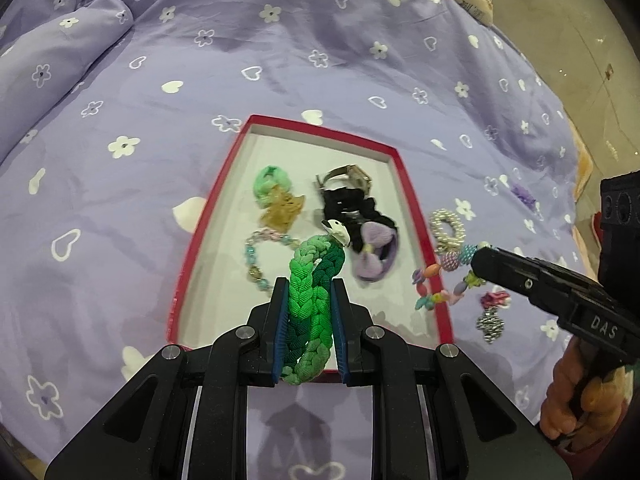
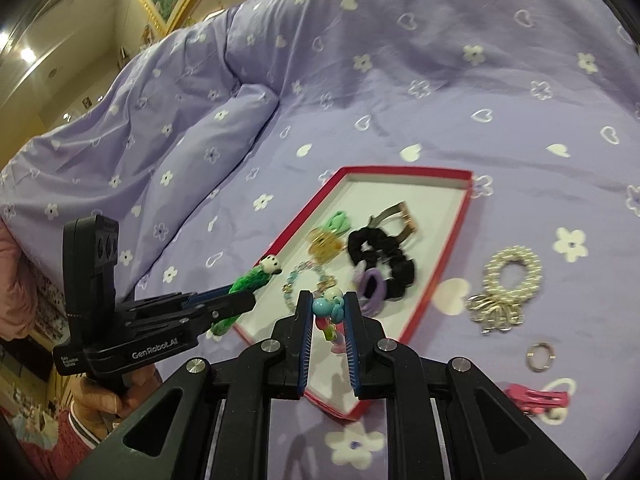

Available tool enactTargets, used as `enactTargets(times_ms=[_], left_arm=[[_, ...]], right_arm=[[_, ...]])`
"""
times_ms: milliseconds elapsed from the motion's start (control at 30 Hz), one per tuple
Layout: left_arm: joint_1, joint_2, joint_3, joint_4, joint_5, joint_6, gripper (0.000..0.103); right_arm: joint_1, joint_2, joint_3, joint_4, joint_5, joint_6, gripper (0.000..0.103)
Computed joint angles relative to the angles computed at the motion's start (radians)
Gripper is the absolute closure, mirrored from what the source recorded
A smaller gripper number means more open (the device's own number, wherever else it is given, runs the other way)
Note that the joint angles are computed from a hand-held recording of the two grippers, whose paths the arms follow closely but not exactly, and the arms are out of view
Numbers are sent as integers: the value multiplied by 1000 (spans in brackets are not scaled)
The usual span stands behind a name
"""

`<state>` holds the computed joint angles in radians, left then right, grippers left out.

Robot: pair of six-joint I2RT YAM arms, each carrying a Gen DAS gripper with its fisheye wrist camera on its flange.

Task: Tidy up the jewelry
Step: 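Carry the green hair tie and beaded bracelet into the tray and open both tools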

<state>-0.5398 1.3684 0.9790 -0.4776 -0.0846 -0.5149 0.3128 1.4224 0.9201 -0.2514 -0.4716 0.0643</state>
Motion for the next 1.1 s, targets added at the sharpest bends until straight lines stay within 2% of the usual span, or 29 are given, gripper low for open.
enactTargets(times_ms=[300,633,1100], left_arm=[[50,65,-1,14,23,31,85],[61,167,29,22,15,46,84],[53,198,33,24,4,37,81]], right_arm=[[53,127,38,33,21,9,88],[40,277,139,4,86,-22,88],[45,316,167,-10,116,-46,86]])
